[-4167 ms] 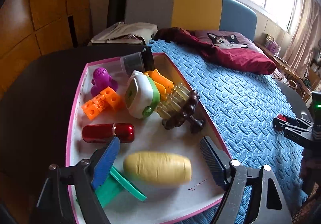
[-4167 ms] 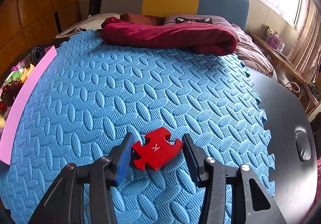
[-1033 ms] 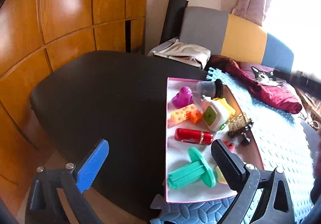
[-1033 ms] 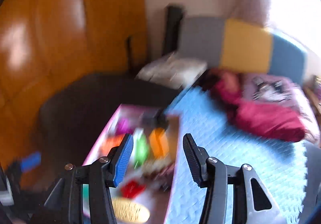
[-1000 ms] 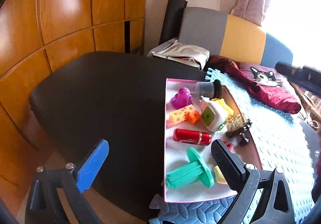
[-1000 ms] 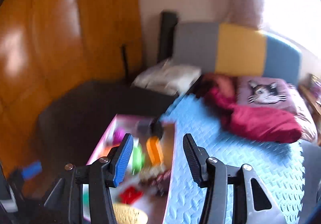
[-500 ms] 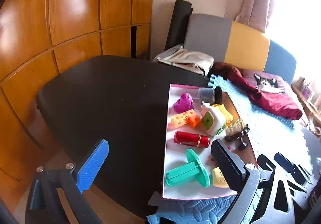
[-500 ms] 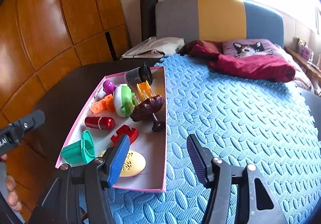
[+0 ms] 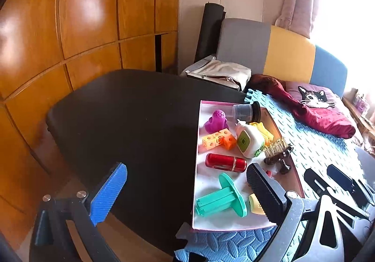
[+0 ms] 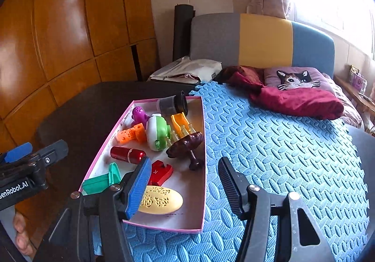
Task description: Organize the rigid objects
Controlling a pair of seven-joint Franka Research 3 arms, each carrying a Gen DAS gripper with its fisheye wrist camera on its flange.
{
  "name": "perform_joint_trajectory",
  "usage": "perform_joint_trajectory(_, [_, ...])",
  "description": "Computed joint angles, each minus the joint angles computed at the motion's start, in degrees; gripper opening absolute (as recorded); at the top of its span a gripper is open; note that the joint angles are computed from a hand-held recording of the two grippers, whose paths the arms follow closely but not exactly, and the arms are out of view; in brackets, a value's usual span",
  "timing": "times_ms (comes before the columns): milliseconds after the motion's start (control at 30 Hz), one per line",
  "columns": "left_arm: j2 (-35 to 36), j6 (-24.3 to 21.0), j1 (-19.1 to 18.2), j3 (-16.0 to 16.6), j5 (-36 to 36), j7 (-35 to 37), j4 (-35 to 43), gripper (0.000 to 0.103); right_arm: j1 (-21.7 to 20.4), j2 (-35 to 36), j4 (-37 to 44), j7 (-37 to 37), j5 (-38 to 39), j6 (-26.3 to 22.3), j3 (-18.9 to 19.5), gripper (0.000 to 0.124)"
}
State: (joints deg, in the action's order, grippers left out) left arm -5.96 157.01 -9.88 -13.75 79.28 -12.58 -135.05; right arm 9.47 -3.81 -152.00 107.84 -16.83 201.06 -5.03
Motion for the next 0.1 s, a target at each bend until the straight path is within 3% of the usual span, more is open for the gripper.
perform_joint_trajectory(100, [0.2, 0.3, 0.0, 0.1, 0.1, 0.1, 0.1, 0.102, -0.2, 0.0, 0.0, -1.0, 0.6, 0.0, 0.3, 0.06])
